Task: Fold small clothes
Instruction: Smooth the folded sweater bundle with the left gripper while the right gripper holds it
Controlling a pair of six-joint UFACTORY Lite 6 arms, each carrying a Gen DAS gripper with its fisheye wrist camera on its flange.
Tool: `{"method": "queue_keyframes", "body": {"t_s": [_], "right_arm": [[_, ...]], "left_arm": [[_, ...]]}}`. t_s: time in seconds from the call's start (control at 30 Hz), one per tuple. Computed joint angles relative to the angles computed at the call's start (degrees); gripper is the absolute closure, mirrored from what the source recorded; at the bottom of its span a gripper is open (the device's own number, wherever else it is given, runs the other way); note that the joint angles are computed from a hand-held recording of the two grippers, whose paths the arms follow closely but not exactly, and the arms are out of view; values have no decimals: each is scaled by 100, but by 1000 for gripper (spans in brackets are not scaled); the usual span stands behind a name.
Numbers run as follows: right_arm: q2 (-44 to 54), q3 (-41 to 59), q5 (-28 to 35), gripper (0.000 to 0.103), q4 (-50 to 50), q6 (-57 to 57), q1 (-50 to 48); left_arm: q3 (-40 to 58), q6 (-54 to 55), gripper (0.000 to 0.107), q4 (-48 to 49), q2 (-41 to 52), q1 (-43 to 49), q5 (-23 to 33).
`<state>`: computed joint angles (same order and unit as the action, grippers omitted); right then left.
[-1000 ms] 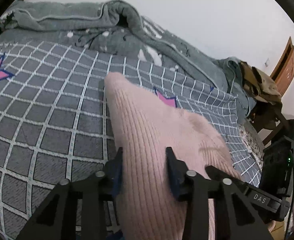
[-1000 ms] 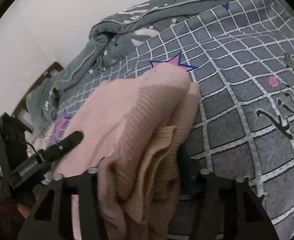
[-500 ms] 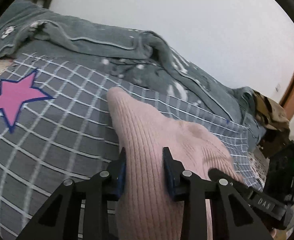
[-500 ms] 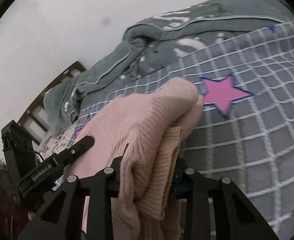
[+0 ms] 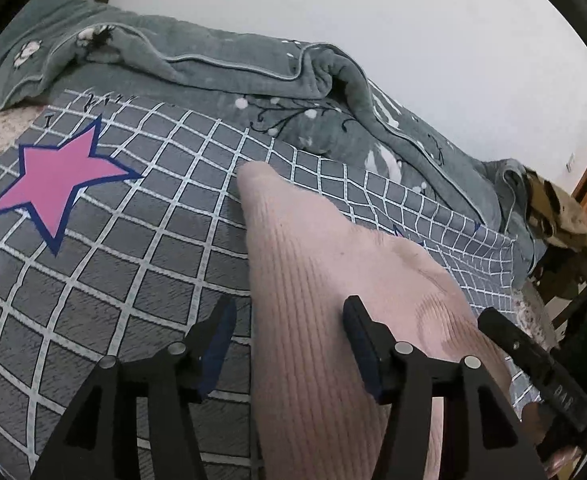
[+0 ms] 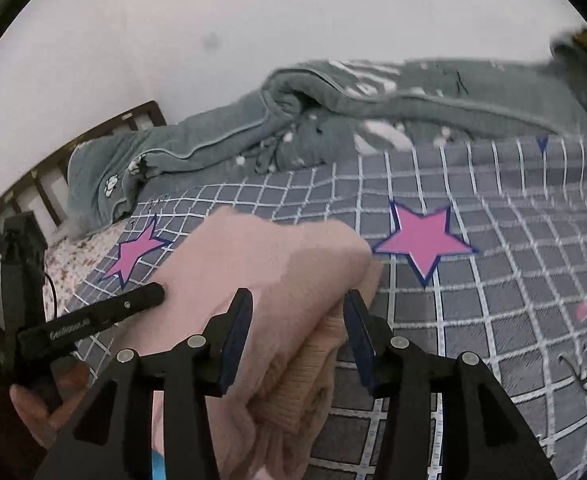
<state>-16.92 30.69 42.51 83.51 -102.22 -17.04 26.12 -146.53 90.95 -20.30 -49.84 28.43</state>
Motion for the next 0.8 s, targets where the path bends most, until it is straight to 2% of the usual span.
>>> {"method": "queue_keyframes", "body": {"t_s": [0.03, 0.1, 0.13, 0.17, 0.27, 0.33, 0.4, 0.43, 0.47, 0.57, 0.63, 0.7, 0.8], "right_arm": [[-107, -70, -168, 57, 28, -38, 155], [-223, -205, -562, 63, 134, -112, 478], [-224, -276, -940, 75, 244, -172, 736], [-157, -327, -1168, 80, 485, -396, 889], [-343, -624, -1033, 90, 1143, -1122, 807], [-527, -702, -175, 91, 921, -1077, 150], [-274, -451, 739, 91, 512, -683, -612], [-114, -338, 927, 91, 379, -544, -772], [76, -239, 876, 91, 308, -494, -819], [659, -107, 106, 91, 329, -556, -469], [670, -201, -247, 90, 455, -680, -248], [407, -266, -230, 87, 313, -620, -254], [56, -389, 214, 82, 151, -553, -595]], "left_arm": [[-54, -32, 53, 25, -70, 15, -17], [-92, 25, 53, -60, -124, -55, 69], [-84, 85, 53, -129, -132, -93, 98], [-90, 128, 53, -179, -152, -148, 147], [-55, 264, 53, -338, -135, -306, 302], [-61, 327, 53, -404, -165, -427, 430], [-127, 267, 52, -310, -285, -522, 476], [-154, 247, 51, -269, -333, -580, 513], [-160, 264, 51, -254, -354, -648, 572], [-85, 415, 51, -308, -298, -771, 640], [-49, 493, 51, -372, -254, -799, 632], [-46, 498, 51, -396, -251, -804, 579], [-80, 480, 51, -403, -270, -824, 528]]}}
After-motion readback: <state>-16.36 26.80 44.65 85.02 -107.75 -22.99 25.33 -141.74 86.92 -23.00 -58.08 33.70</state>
